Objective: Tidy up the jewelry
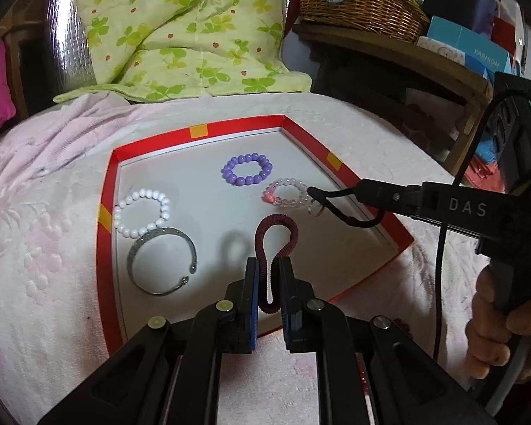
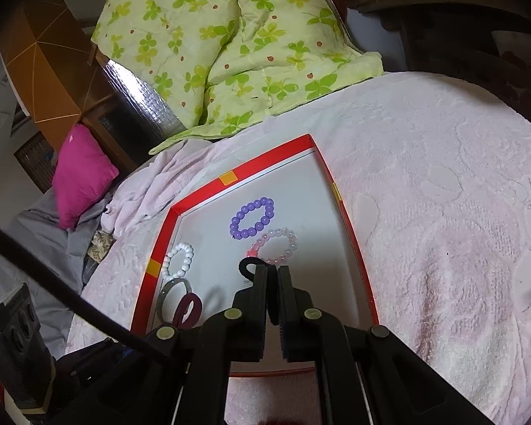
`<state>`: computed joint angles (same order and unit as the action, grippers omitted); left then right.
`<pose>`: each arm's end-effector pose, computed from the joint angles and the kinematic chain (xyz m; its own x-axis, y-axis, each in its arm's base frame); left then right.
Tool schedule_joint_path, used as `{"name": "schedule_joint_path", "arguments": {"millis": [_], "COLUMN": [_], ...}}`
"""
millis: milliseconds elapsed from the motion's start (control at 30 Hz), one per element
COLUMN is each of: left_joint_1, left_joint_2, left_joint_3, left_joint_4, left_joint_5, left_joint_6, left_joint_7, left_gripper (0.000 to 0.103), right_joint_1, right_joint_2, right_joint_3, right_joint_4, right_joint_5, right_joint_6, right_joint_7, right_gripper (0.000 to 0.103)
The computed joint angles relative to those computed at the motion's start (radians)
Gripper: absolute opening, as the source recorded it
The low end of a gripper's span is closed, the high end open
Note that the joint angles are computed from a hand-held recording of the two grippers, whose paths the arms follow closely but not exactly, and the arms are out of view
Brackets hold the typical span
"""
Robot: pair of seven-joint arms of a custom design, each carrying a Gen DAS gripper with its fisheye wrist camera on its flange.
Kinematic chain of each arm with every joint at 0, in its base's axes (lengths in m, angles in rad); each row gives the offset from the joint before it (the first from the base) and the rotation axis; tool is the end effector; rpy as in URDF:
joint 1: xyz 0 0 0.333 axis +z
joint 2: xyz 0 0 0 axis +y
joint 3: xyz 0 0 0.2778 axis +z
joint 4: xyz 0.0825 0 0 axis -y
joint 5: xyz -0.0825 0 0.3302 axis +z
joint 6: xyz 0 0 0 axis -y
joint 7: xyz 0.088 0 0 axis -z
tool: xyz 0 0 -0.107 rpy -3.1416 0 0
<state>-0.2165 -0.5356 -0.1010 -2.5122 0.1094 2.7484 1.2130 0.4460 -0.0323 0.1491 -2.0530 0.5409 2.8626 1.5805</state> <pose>0.3802 -0.1350 0.5425 -0.0901 -0.9911 0.0981 -0.7197 -0.0033 -0.6942 0.4640 0.2810 0.5312 0.2886 -0.8367 -0.4655 -0.7810 0.0756 -0.6200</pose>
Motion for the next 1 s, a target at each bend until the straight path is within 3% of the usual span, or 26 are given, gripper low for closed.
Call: {"name": "schedule_joint_path", "arguments": {"millis": [333,1000], "left_joint_1": [0.064,0.064], "left_joint_2": [-0.016,-0.016], "left_joint_3": [-0.068,-0.059], "left_joint_4": [0.003,-0.004], "left_joint_5": [0.121,0.169], "left_joint_6": [-0.056,-0.068], "left_joint_7": [-0.076,-0.116], "left_gripper": [0.011,0.011], "right_joint_1": [-0.001,-0.005], "right_joint_2": [-0.020,-0.033], "right_joint_3": [0.001,-0.002], "right_joint_4": [-0.027,-0.050], "right_joint_5": [-0.037,-0.080], "right_joint_6": [-0.005,-0.006], "right_joint_7": [0.041,0.092], "right_gripper": [0.006,0.006]}}
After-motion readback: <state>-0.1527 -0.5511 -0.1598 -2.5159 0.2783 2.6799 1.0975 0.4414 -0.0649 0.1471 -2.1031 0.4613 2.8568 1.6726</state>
